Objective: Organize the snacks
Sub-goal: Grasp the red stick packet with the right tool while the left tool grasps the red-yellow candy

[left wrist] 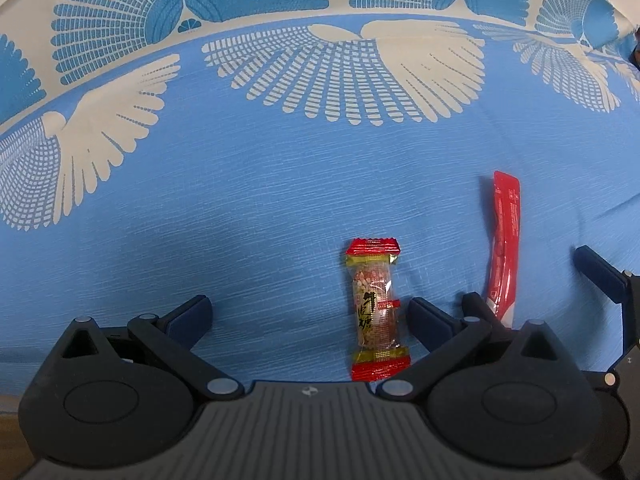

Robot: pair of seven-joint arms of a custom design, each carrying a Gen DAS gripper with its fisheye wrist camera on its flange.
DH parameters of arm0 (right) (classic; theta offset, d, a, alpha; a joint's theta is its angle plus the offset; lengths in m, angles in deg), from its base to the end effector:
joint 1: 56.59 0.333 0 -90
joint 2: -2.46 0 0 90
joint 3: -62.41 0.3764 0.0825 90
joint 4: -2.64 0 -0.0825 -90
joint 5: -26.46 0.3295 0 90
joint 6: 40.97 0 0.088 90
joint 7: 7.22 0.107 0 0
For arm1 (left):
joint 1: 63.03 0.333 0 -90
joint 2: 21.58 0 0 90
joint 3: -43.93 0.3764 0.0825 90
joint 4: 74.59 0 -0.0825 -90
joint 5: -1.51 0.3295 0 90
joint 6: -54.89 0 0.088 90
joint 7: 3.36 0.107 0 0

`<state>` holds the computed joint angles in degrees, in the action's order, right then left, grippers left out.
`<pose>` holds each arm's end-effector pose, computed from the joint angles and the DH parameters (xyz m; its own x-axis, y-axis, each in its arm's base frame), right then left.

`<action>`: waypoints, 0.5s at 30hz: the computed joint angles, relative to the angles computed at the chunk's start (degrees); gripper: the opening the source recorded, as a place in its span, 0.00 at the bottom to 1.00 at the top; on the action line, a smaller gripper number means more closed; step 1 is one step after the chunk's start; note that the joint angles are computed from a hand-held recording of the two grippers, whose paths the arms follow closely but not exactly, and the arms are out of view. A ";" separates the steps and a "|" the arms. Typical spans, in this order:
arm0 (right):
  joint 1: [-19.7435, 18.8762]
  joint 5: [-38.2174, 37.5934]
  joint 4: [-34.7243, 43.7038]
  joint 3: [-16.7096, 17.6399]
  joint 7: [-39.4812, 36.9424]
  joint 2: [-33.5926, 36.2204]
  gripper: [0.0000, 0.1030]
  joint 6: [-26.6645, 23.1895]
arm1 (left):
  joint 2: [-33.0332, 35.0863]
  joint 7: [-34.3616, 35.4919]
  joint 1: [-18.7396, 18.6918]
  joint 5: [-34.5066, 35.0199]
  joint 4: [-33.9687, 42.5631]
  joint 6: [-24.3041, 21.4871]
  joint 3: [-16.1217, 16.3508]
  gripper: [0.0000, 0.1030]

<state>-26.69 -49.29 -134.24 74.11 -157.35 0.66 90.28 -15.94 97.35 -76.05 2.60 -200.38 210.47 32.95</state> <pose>0.3538 0.2859 0.4359 -0.3880 -0.9213 0.0248 -0.5545 0.2119 -0.8047 0.4985 -0.2191 0.4826 -0.5642 -0.8225 -0.0720 -0.7372 0.5411 -0.4046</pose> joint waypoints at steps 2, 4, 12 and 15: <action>0.09 0.01 -0.07 0.07 0.12 -0.06 1.00 -0.12 | 0.04 -0.07 -0.03 0.05 0.00 0.12 0.02 1.00; 0.08 0.03 0.01 0.04 0.02 -0.02 1.00 -0.12 | 0.05 -0.09 -0.05 0.12 -0.05 0.35 0.04 1.00; 0.03 0.01 0.02 -0.02 -0.04 -0.10 1.00 -0.09 | -0.04 0.37 0.01 -0.06 -0.17 0.43 -0.01 1.00; 0.03 0.20 0.21 0.01 -0.36 0.02 1.00 -0.32 | -0.01 0.64 -0.01 -0.06 -0.21 0.62 -0.01 1.00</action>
<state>-26.66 -49.09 -134.04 74.12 -157.70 0.68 89.96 -15.95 97.99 -76.06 2.54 -200.60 211.08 32.94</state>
